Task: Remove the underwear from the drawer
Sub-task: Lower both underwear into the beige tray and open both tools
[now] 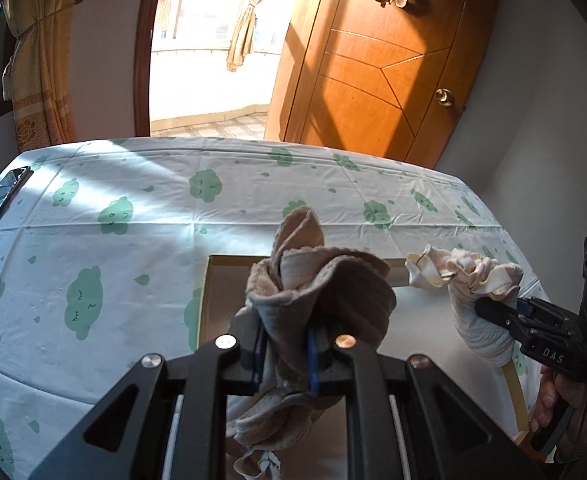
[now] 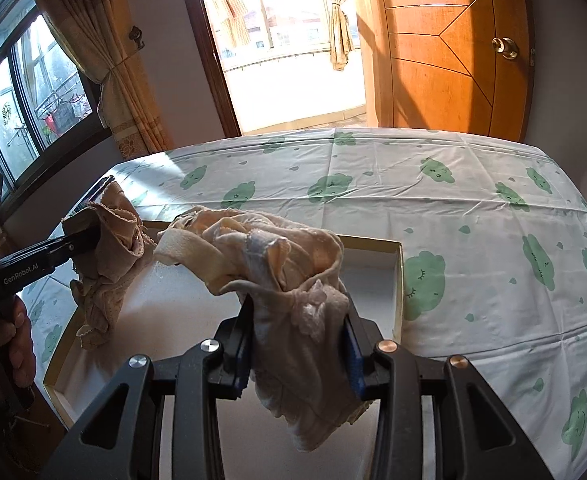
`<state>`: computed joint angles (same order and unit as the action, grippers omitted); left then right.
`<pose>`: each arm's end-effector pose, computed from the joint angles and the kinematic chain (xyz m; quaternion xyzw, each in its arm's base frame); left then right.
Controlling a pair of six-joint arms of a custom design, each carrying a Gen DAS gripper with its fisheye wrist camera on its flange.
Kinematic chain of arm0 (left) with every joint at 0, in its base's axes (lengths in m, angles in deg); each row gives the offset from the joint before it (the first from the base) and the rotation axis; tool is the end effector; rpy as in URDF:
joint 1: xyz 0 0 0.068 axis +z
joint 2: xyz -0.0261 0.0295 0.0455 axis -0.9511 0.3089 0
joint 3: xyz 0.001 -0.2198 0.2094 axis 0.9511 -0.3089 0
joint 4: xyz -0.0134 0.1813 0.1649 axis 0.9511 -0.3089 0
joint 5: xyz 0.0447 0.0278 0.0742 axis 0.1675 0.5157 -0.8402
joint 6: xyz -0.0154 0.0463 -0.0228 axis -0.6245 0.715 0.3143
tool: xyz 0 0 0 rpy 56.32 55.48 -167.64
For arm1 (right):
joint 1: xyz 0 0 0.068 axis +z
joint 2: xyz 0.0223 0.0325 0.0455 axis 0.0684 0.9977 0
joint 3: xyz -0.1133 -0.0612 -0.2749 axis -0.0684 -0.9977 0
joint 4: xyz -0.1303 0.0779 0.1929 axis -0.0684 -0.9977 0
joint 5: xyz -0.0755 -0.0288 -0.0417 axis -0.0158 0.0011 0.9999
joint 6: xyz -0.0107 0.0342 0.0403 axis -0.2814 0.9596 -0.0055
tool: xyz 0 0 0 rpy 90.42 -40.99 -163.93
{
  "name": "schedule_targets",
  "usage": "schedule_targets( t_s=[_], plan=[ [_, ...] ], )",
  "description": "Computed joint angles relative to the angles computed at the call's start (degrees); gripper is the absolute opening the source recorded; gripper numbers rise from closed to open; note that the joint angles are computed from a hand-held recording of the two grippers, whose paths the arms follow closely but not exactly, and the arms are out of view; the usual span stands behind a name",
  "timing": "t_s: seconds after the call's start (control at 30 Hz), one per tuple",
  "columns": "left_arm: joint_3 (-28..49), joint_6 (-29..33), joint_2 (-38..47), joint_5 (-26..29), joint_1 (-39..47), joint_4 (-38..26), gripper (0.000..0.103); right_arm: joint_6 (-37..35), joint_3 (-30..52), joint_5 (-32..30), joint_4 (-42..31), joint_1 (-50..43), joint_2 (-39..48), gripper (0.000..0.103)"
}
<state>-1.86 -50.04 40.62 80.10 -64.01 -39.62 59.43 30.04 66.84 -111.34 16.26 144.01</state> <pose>0.3019 0.0268 0.3359 0.0728 0.9146 -0.1596 0.3642 0.2498 0.0565 0.3685 -0.0183 0.9215 0.1020 0.3744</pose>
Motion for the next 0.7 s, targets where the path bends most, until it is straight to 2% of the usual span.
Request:
schedule_targets(
  t_s=[0.27,0.57,0.6,0.63,0.67,0.7],
  plan=[
    [2.2,-1.6,4.4,-3.8,-1.2,0.4,0.014,1.5,1.9,-0.3,-0.4,-1.8,4.6,0.041],
    [4.6,-2.1,7.4,-6.6,-2.1,0.6,0.014,2.7,2.6,0.1,-0.6,-2.1,5.8,0.044],
    [4.6,-1.8,7.3,-7.2,-2.3,0.5,0.021,2.9,2.5,0.1,-0.5,-2.2,5.8,0.045],
    [4.3,-1.5,7.0,-8.0,-2.5,0.9,0.022,3.0,2.5,0.1,-0.4,-2.2,5.8,0.046],
    [3.9,-1.3,6.7,-8.3,-2.5,1.2,0.023,3.1,2.6,0.0,-0.6,-2.4,5.9,0.051],
    [3.9,-1.1,6.5,-8.9,-2.6,1.1,0.032,3.1,2.6,-0.2,-0.7,-2.5,5.9,0.054]
  ],
)
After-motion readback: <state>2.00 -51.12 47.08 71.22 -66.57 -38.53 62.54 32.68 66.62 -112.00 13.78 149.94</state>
